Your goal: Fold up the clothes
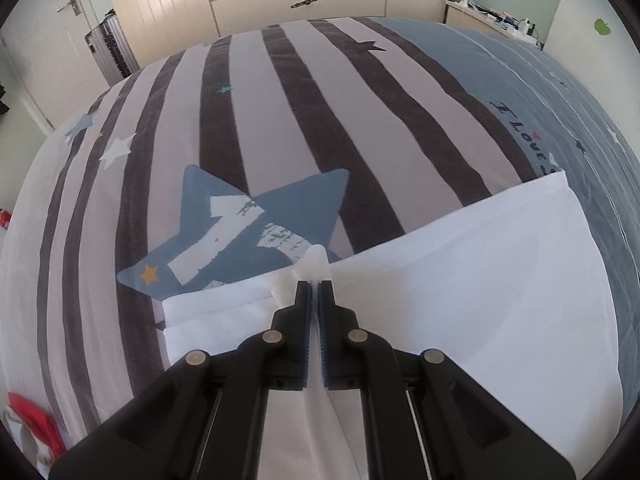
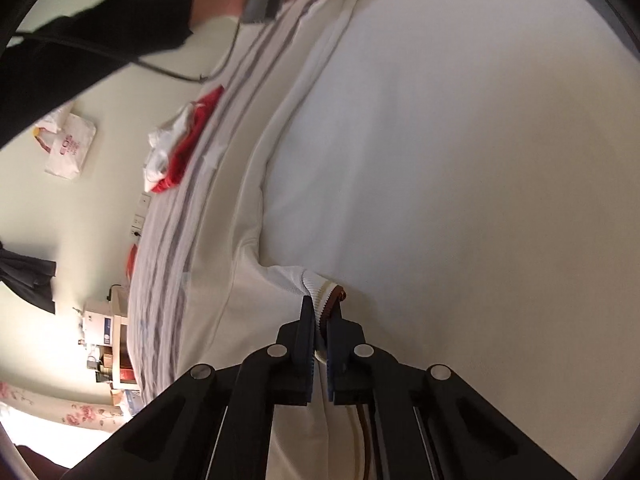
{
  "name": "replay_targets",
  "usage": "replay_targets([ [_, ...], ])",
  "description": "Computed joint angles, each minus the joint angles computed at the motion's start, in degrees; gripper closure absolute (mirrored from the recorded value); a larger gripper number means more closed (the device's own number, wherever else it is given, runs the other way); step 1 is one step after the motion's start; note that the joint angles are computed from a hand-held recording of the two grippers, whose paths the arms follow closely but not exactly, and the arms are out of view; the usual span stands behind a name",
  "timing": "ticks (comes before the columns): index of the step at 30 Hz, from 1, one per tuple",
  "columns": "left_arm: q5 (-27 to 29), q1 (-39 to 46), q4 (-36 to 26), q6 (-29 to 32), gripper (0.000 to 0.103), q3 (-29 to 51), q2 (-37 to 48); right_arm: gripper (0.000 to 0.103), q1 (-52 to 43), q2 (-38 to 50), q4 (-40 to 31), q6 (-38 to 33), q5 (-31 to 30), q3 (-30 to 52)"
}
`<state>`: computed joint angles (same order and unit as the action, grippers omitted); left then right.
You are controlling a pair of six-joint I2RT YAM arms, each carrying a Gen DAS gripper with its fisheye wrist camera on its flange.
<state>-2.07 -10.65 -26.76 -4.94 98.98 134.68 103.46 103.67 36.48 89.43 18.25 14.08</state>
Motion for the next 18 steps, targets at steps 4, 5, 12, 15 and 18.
replay_targets([
  [4, 0.2, 0.3, -1.5, -1.2, 0.1, 2.4, 1.5, 0.099, 1.7, -3.2, -2.0, 2.6, -0.4, -2.1],
  [5, 0.8, 0.2, -1.9, -1.6, 0.1, 3.1, 1.9, 0.099, 1.9, -2.5, -2.7, 2.9, -0.9, -1.8],
  [12, 1.0, -1.9, -3.0, -0.3, 0.085, 4.6, 2.5, 0.093, 0.5, 2.6, -0.5, 3.8, -2.4, -0.4],
  [15, 0.8, -1.4, 0.8, -0.1, 0.07, -0.1, -1.6, 0.093, 0.8, 2.6, -0.6, 4.0, -2.0, -0.6],
  [18, 2.4, 0.5, 3.5, 0.6, 0.066, -6.7, -7.5, 0.092, 2.3, 1.0, -2.5, 5.6, -0.9, -0.8],
])
